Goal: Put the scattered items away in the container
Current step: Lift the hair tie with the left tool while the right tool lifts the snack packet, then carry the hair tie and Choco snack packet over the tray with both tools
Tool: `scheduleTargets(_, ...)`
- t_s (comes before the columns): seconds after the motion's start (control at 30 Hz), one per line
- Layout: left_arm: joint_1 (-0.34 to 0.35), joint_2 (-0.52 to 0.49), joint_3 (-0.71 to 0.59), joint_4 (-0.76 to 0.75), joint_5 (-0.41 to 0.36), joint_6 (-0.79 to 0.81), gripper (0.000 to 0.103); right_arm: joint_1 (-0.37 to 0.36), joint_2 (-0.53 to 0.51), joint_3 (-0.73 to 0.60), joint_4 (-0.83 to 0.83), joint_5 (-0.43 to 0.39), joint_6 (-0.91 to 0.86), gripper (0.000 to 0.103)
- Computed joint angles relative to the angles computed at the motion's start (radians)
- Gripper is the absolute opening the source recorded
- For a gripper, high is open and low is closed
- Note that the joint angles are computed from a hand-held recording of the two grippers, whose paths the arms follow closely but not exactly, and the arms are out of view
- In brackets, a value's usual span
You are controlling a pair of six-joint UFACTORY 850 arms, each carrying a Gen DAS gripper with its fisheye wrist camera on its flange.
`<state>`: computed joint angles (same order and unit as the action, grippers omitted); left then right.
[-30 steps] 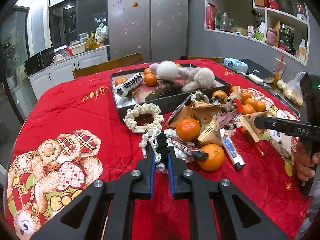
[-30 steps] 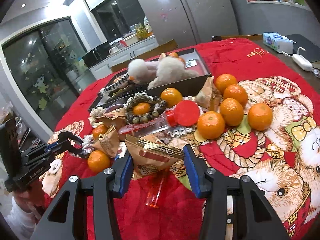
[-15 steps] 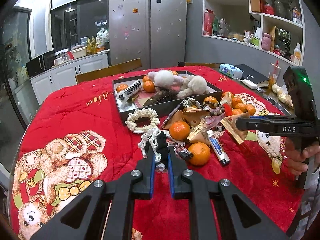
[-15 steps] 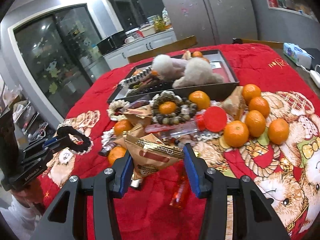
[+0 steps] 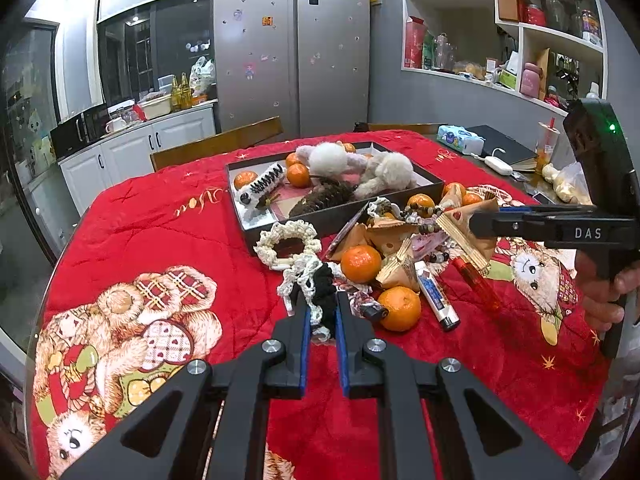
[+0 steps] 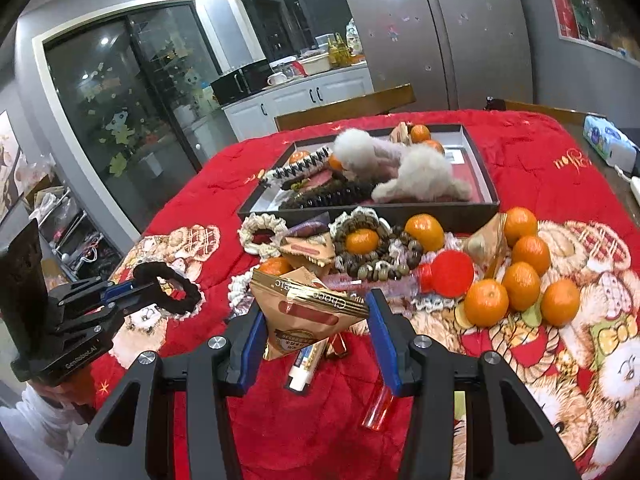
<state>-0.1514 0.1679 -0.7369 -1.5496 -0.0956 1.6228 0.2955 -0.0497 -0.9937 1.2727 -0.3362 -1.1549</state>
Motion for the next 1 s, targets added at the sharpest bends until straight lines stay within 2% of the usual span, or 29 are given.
scheduleTargets(0.27,-0.008,-0.013,-0.040,-0.028,0.011,0.053,0.012,0.004,-0.003,-0.039,-0.056,-0.012,0.036,0.046)
scheduleTargets(0.6,-0.002,-0.084,-0.150,0.470,-0.021,-0.444,0.012,0.017,-0.081,-0.167,-0.190,-0.064,0.145,0.046)
scheduleTargets(0.7,0.007,-0.109,-0.186,0.512,-0.027,-0.493,0.012,0.022,-0.111,-0.213,-0.222,-0.078,0.173,0.046)
scheduleTargets(0.83,0.017,-0.150,-0.244,0.688,-0.030,-0.665,0.012,0.028,-0.163,-0.289,-0.262,-0.104,0.218,0.046)
scheduleTargets(1.0,0.033,-0.214,-0.331,0.802,-0.064,-0.771,0.012,0.038,-0.222,-0.373,-0.314,-0.122,0.268,0.046)
